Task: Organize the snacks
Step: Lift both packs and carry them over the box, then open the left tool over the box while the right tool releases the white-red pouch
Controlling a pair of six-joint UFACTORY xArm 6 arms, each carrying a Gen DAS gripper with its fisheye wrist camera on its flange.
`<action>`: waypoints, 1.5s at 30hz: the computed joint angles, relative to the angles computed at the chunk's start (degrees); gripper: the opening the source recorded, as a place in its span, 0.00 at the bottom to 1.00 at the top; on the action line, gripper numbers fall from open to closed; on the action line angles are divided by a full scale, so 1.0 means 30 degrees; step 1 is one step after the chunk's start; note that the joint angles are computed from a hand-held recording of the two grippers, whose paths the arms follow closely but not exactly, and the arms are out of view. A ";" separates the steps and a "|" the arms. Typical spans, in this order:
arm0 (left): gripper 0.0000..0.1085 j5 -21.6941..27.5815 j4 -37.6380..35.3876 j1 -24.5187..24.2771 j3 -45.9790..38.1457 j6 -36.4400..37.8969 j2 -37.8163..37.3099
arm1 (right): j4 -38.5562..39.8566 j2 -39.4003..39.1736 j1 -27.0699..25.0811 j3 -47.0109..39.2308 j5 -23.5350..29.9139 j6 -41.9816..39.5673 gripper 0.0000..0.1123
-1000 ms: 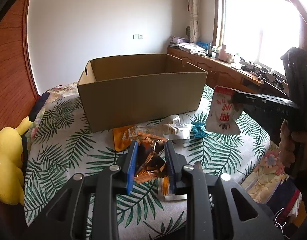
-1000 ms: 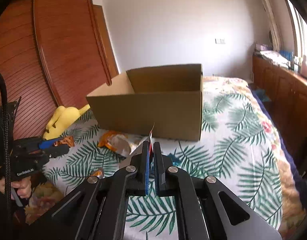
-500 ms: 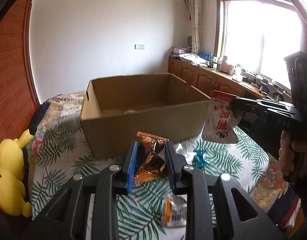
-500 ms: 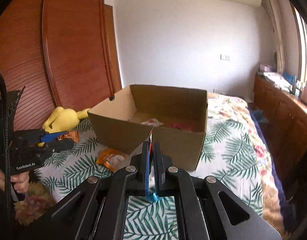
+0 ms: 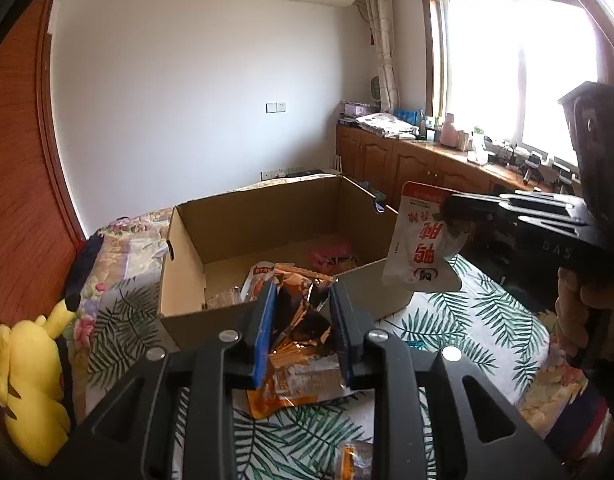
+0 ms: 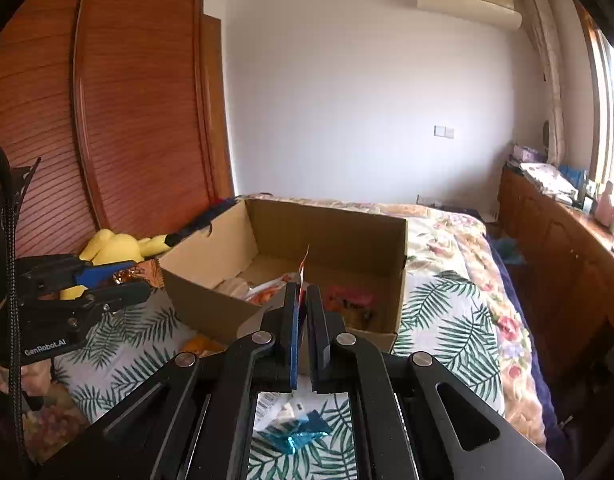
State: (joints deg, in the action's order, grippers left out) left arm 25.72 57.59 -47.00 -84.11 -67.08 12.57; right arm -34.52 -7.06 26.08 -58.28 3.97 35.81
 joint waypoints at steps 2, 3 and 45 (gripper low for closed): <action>0.23 0.0221 -0.0248 -0.0034 -0.0349 0.0434 0.0217 | -0.0127 0.0127 0.0017 -0.0252 0.0153 0.0002 0.01; 0.23 0.0285 -0.0415 -0.0011 -0.0468 0.0708 0.0305 | -0.0184 0.0162 0.0003 -0.0318 0.0170 0.0011 0.01; 0.27 0.2119 -0.4505 0.1696 -0.6234 0.2790 0.5252 | 0.0121 0.5666 -0.0673 -0.5064 0.2312 0.2352 0.11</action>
